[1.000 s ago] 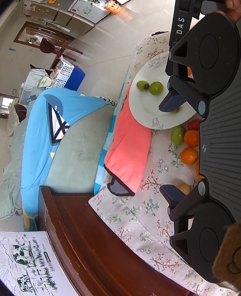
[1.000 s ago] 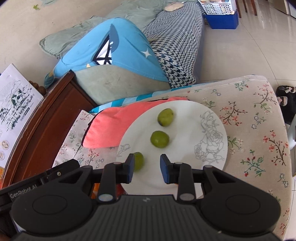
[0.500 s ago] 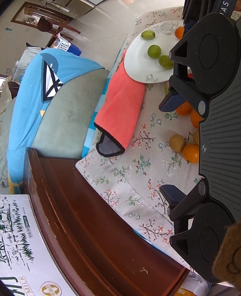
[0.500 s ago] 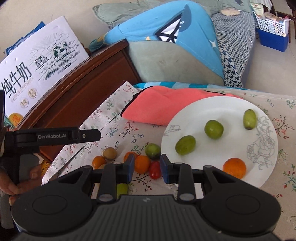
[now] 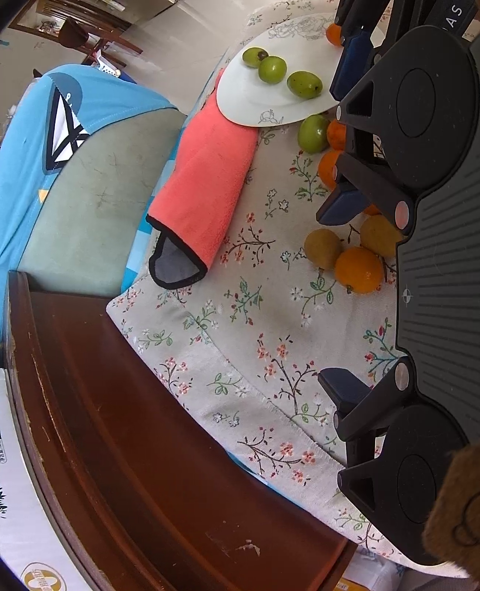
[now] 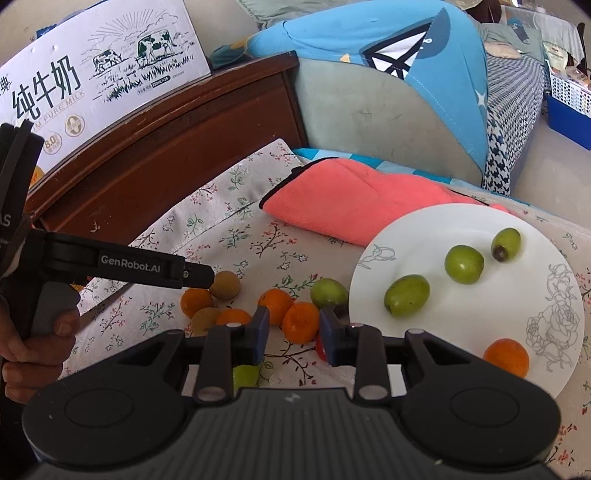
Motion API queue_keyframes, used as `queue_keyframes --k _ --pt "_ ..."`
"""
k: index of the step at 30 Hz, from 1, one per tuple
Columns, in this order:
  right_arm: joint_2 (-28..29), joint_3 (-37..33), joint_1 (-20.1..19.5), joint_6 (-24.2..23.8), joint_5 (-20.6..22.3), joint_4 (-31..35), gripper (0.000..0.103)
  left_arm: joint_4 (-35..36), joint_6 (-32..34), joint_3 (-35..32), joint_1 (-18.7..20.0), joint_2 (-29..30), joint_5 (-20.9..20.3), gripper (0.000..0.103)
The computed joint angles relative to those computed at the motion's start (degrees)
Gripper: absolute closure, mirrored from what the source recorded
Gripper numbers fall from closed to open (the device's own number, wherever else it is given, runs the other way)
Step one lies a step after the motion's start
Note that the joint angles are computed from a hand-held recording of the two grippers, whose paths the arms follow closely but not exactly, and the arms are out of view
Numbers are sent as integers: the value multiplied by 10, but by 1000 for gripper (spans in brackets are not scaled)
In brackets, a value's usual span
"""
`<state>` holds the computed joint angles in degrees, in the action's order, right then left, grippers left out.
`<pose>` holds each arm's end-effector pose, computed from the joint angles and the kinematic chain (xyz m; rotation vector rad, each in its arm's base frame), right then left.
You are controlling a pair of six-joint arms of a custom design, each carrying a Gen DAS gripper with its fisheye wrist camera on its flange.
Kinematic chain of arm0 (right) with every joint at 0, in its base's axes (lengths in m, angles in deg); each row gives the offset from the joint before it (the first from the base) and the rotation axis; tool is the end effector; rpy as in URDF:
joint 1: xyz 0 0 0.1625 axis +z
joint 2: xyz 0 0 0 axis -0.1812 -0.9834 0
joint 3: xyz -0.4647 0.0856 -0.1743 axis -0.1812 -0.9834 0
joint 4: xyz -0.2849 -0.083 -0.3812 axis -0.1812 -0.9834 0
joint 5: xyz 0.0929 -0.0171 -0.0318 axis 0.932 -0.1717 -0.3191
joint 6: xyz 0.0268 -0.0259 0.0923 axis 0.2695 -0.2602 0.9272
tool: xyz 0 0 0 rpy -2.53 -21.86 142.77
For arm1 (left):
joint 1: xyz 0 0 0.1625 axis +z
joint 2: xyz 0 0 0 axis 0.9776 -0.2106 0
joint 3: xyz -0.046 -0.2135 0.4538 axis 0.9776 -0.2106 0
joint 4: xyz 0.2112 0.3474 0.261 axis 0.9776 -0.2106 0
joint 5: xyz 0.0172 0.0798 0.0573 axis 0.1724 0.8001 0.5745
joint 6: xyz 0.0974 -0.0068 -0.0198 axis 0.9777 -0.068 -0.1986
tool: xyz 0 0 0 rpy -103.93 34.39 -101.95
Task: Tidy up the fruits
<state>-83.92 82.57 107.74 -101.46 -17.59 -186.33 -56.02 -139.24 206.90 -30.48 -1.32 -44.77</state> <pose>0.2026 -0.6098 0.1944 1.0456 -2.6711 0.6118 -0.2026 -0.5433 0.1612 -0.0909 2.2304 -0.8553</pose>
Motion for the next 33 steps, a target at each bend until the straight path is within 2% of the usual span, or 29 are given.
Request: queue_keyframes --k 9,21,27,33 --pt "22 -2 9 -32 -32 -26 72 -53 28 7 11 4 -25 21" --pt "37 0 15 -74 -52 -63 72 -68 25 15 20 5 -52 24" --pt "41 4 18 -103 -62 -77 72 -102 25 27 22 -8 -73 38" --pt "46 7 21 -120 -70 -95 75 -129 36 33 24 -6 -73 38"
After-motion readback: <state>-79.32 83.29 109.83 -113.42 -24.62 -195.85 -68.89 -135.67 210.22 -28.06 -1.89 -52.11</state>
